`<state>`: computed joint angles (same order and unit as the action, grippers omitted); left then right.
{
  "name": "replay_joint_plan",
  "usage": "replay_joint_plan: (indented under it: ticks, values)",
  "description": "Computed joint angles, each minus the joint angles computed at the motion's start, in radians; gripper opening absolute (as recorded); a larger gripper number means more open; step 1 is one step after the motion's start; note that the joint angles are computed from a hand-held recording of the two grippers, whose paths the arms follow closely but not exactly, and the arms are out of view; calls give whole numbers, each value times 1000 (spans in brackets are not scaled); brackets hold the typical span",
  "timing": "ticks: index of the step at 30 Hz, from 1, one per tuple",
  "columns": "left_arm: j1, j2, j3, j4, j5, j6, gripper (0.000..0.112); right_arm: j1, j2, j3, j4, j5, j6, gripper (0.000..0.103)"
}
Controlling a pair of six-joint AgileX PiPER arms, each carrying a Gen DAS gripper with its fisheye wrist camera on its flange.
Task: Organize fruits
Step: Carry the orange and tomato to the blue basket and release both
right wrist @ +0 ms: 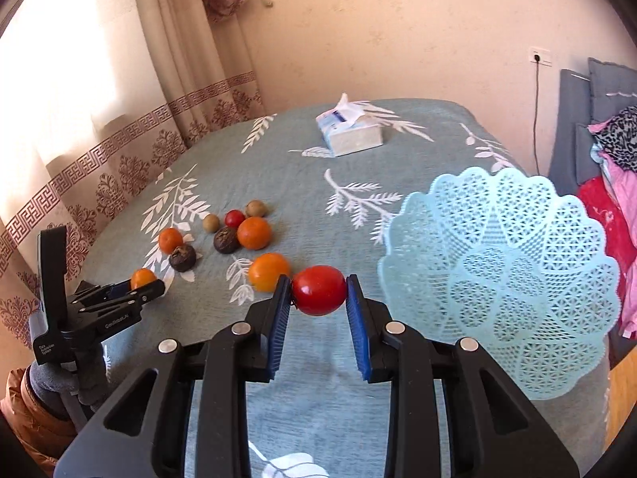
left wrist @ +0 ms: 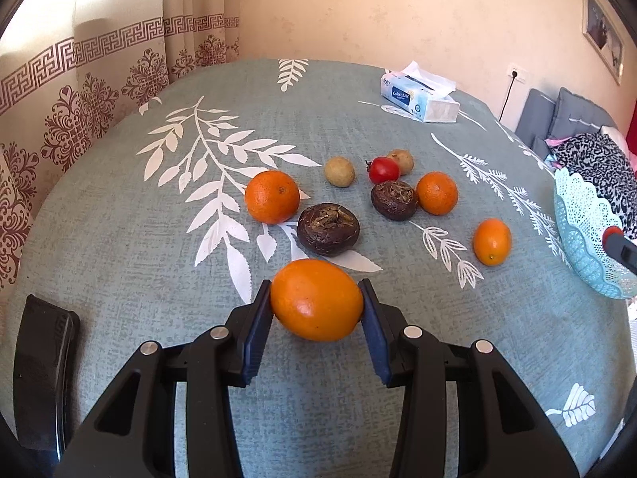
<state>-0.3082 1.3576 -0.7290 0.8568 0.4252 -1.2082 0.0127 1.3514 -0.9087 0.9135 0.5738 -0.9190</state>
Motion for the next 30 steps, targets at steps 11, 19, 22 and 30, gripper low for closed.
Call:
replay_joint_plan:
  ticks: [11,19,22,30]
  values:
    - [-121,42,-115,-78,54,68,43,-278,16,22,61,25,-79,37]
    - [-236,140,-296,-171,86,187,43,-386,-7,84,238,6,-244,53]
    - [-278,195,-379,-189,102,228,43,-413,-20,120,321,-7,-329,53]
    - [-374,376,-638,-302,129,403,43,-466,-31,167,451,-3,-469,55]
